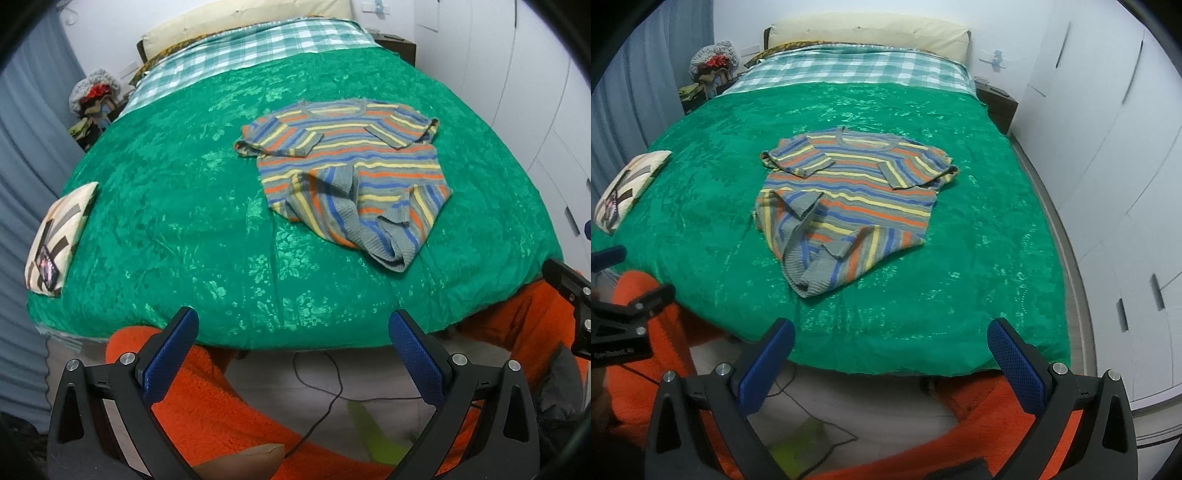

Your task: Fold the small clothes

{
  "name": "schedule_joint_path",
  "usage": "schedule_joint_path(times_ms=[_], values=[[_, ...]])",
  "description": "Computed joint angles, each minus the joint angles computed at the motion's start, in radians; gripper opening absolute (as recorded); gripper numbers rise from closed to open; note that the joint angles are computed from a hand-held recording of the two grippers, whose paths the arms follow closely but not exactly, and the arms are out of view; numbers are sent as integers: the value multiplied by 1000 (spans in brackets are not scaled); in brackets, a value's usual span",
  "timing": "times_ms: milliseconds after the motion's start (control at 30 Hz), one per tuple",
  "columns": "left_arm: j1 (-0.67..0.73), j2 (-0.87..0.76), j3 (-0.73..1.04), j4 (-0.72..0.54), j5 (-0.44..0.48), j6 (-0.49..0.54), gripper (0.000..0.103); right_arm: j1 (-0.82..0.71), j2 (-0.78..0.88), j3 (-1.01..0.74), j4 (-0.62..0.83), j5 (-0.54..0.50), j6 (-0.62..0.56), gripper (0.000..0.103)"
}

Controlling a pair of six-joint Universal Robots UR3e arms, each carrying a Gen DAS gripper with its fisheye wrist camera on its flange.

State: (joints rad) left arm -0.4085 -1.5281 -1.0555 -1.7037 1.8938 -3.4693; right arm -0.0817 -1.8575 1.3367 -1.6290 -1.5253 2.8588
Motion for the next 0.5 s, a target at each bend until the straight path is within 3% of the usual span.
schedule_joint_path(times_ms=[500], values=[[19,8,-6,4,-18,4,102,7,5,2,-20,-55,20,103]])
